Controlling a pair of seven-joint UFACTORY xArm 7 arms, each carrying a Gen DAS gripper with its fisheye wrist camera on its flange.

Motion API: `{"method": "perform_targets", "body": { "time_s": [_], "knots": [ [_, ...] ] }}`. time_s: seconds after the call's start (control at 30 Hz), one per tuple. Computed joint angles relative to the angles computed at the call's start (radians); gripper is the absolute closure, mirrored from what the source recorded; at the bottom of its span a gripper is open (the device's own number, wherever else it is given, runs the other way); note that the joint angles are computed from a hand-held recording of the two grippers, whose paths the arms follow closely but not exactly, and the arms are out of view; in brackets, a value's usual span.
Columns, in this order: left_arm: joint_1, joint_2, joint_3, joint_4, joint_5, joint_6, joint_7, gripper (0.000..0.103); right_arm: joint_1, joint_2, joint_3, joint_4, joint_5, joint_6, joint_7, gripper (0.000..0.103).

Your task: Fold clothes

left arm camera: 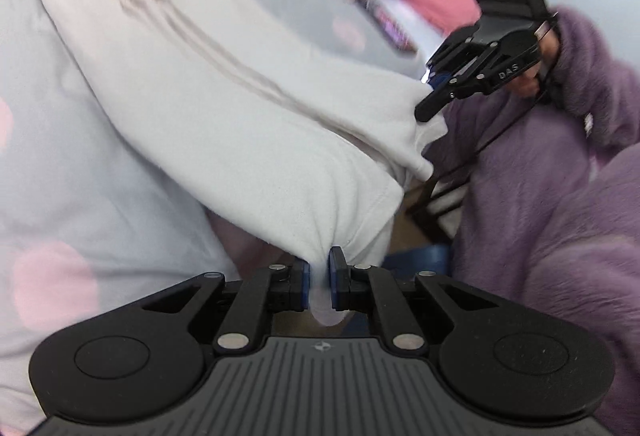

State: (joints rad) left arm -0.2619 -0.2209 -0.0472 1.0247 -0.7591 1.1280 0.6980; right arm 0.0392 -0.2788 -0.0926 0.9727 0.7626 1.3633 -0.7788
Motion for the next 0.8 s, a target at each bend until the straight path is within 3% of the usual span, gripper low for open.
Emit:
{"method": "perform_targets", "body": {
  "time_s": [0.17,0.43,0.63,0.8],
  "knots": [
    [0.024,0.022,0.027,0.047,-0.078,-0.081,0.031,0.096,-0.003,0.046,-0.009,0.045,0.134,-0.084,-0.018,0.092],
    [0.058,0.202,-0.004,0.198,-0.083,-0.280,-0.004,0.096,-0.003,0.227,0.053,0.188,0.194,-0.311,0.039,0.092],
    [0.085,0.406,-0.057,0.389,0.016,-0.362,-0.130,0.096,-0.033,0.408,0.105,0.343,0.191,-0.399,0.117,0.092],
    [0.104,0.544,-0.081,0.519,0.151,-0.346,-0.270,0.096,-0.055,0.519,0.156,0.430,0.172,-0.457,0.175,0.092]
  ]
}}
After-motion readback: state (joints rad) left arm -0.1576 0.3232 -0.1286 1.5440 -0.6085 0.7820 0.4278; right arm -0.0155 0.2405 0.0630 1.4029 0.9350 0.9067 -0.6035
